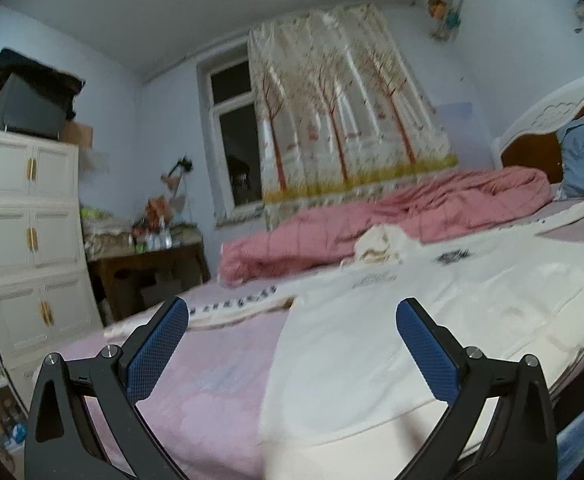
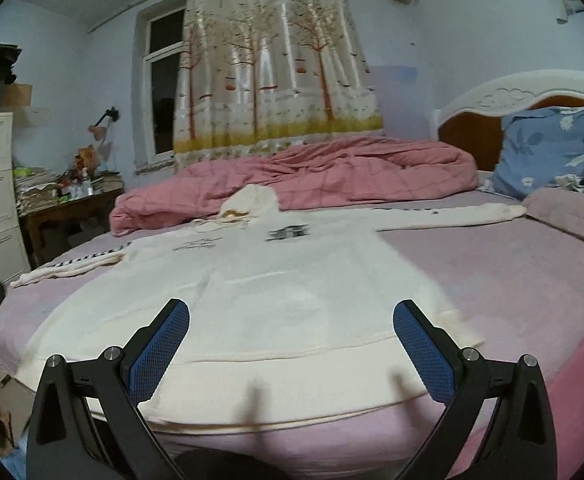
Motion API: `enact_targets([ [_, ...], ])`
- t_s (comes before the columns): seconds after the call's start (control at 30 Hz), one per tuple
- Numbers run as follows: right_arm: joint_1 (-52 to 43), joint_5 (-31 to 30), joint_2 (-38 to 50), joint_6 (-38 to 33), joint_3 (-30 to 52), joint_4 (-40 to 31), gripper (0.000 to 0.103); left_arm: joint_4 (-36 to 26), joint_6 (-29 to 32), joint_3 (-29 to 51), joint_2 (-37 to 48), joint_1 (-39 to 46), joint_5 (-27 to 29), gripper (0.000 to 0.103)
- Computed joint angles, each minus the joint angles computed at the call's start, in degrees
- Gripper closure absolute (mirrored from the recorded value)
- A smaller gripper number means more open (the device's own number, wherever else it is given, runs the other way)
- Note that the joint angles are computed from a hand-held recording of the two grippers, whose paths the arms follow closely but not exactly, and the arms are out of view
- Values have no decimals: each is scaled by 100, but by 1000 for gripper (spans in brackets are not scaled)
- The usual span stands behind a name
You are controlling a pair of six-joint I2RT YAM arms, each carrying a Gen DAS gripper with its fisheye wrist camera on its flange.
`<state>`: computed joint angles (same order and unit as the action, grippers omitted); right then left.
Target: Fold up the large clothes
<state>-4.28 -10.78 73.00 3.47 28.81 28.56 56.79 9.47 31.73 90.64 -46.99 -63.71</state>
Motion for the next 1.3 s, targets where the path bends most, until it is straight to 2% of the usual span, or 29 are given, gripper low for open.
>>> enact_targets([
  [0.1,-807,-199,486,-284,345,-117,1,-971,-926,-206,-319,406,387,0],
  [0.27,-1657,-874,1710,-277,1162,-413,10,-1687,-1656,-166,-45,1006,1039,0],
  [0.4,-1795,-1135,2437,-326,1523,-328,20,-1589,-1977,-241,108,1099,1394,0],
  [0.43,-1759,-1150,2545,-341,1556,-293,23,-1541,-2023,-233,198,1054,1302,4],
  [0.47,-1746,-1226,2695,-377,1616,-290,31,-1481,-2131,-246,271,973,1114,7],
  [0.5,-1695,-1195,2786,-363,1594,-206,32,-1326,-2230,-337,287,911,1057,11],
  [0.57,-1572,-927,2844,-346,1294,395,32,-957,-2343,-569,245,829,1161,12],
  [0.63,-1483,-869,2854,-368,1064,773,35,-1125,-2528,-669,160,776,1382,12],
  [0.7,-1538,-1020,2821,-350,849,1014,47,-1455,-2747,-657,159,756,1480,13],
  [0.73,-1572,-1129,2829,-345,837,1041,50,-1520,-2905,-702,205,789,1611,14],
  [0.77,-1580,-1203,2796,-351,809,1024,58,-1518,-3042,-755,256,838,1789,14],
  [0.8,-1601,-1291,2790,-358,829,976,61,-1501,-3168,-775,335,878,1934,16],
  [0.83,-1595,-1289,2788,-300,847,954,65,-1422,-3317,-804,475,938,2105,27],
  [0.87,-1580,-1256,2834,-165,893,992,78,-1277,-3458,-839,645,1014,2295,36],
  [0.9,-1574,-1265,2870,-63,922,1023,86,-1071,-3527,-869,799,1103,2514,51],
  [0.93,-1557,-1256,2898,22,964,1033,89,-656,-3543,-967,923,1121,2635,66],
  [1.0,-1503,-1181,2914,172,963,1168,96,-512,-3391,-982,859,910,2245,99],
  [1.07,-1411,-938,2801,157,802,1450,97,-275,-2978,-1074,585,621,1683,99],
  [1.1,-1348,-769,2713,118,744,1542,98,-407,-2952,-1077,324,599,1587,99],
  [1.17,-1262,-470,2551,79,733,1639,98,-1229,-3045,-856,-245,838,1771,99],
  [1.23,-1278,-488,2431,157,870,1539,98,-1711,-2792,-474,-529,1129,1990,99],
  [1.3,-1083,-71,2363,209,1383,1021,98,-2118,-2400,165,-496,1382,2066,99],
])
